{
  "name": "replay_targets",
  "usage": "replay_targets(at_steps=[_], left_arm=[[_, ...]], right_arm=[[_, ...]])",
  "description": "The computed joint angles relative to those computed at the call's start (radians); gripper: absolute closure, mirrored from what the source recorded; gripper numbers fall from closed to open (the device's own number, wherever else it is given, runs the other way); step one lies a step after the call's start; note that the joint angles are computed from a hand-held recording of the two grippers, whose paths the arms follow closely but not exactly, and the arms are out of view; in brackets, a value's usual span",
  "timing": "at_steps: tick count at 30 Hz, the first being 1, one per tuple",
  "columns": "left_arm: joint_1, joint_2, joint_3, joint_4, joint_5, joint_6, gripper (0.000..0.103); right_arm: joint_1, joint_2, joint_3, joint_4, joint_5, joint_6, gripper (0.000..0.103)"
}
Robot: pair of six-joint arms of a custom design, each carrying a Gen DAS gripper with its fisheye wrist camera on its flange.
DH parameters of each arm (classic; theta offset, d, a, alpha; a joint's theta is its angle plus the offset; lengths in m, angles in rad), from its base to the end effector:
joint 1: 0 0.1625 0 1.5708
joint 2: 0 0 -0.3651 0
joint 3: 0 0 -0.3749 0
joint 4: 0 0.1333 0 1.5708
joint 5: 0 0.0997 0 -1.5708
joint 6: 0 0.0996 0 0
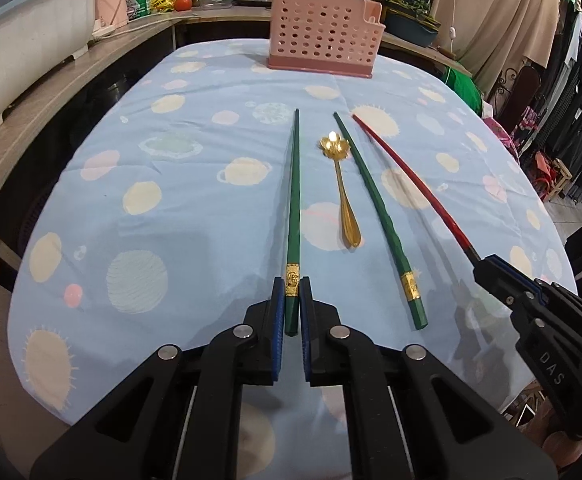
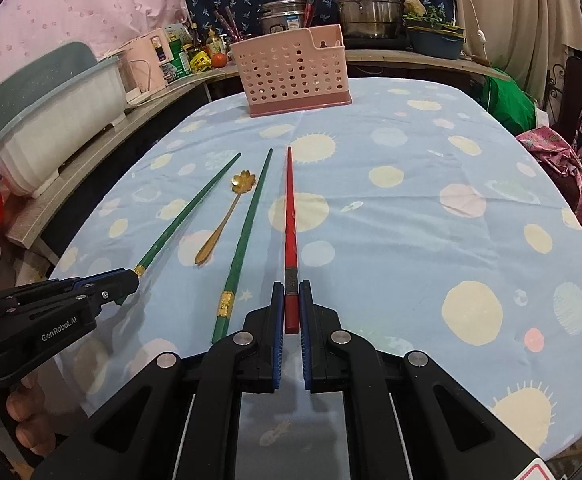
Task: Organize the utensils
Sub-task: 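Lift both held chopsticks and carry them above the pink basket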
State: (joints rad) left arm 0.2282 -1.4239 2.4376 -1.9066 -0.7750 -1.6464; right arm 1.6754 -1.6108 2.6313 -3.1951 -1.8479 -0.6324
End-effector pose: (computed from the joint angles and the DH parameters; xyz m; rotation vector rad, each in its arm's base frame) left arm -0.2319 -0.2638 0.0886 -0.0110 2.2949 -0.8904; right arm 0.1387 -0.3051 0.1855 0.8432 -2.5017 0.6970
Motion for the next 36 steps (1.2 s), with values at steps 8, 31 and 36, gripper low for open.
replay_targets(at_steps=[8,31,36], left_arm=[[-0.028,-0.081,-0.083,0.206,0.039,-0.086,0.096],[0.091,-0.097,-0.398,0.437,0.35,0.001,0.096],[0.132,-0.081,-0.453,0.377,0.418,0.105,0.096]], right_arm=[[0.088,-0.089,-0.085,0.114,0.001,0.06,0.096],[0.148,0.052,-0.438,0.21,0.087,0.169,0.096],[0.162,0.113,-0.523,0.205,0.109,0.178,0.096]])
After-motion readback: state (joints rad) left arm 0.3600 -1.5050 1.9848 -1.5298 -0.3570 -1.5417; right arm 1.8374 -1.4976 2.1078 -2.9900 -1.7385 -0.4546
